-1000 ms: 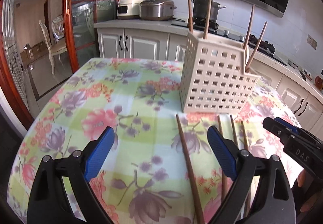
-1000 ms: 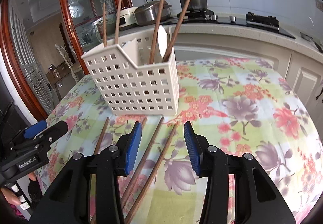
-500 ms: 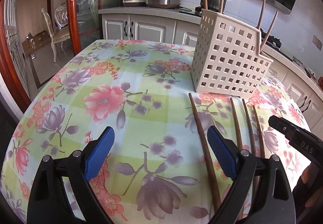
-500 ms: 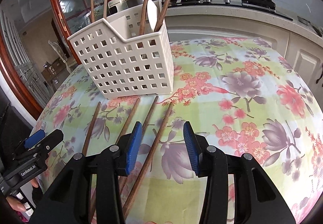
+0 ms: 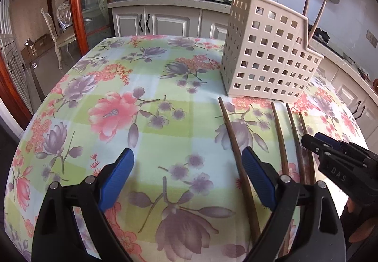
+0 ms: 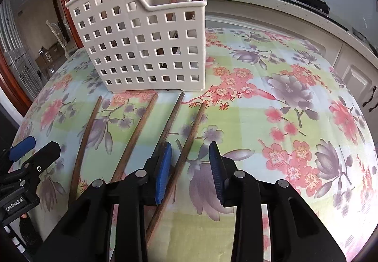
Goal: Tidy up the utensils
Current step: 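Move both open tools down toward the remaining chopsticks on the tablecloth, then close the left tool on a chopstick while the right tool grasps another chopstick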
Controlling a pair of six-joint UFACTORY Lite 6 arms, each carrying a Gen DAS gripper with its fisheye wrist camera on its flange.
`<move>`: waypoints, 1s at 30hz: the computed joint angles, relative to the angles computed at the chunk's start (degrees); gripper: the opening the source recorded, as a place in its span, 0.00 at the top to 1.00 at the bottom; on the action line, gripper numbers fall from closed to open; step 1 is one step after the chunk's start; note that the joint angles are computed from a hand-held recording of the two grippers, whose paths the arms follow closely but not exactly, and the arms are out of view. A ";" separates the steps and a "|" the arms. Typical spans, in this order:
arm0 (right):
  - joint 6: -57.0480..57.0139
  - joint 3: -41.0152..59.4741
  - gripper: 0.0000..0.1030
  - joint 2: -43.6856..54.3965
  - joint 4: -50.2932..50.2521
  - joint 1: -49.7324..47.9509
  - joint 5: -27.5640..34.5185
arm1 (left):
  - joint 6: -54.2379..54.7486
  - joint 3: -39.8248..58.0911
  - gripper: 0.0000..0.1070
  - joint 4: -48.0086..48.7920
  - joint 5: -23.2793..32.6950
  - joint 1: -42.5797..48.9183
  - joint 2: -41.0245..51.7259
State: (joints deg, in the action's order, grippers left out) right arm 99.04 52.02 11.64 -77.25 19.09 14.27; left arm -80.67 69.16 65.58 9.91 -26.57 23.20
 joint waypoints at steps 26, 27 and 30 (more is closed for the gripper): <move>-3.03 -3.89 0.93 -3.49 -1.34 -2.29 -3.47 | 32.45 23.94 0.90 -27.82 10.84 -6.58 17.32; -2.83 -3.98 0.93 -3.54 -1.69 -2.28 -3.50 | 32.33 23.78 0.93 -27.77 10.71 -6.53 17.22; -2.47 -4.02 0.93 -3.55 -2.17 -2.49 -3.85 | 32.69 22.61 0.94 -29.29 9.18 -5.90 16.50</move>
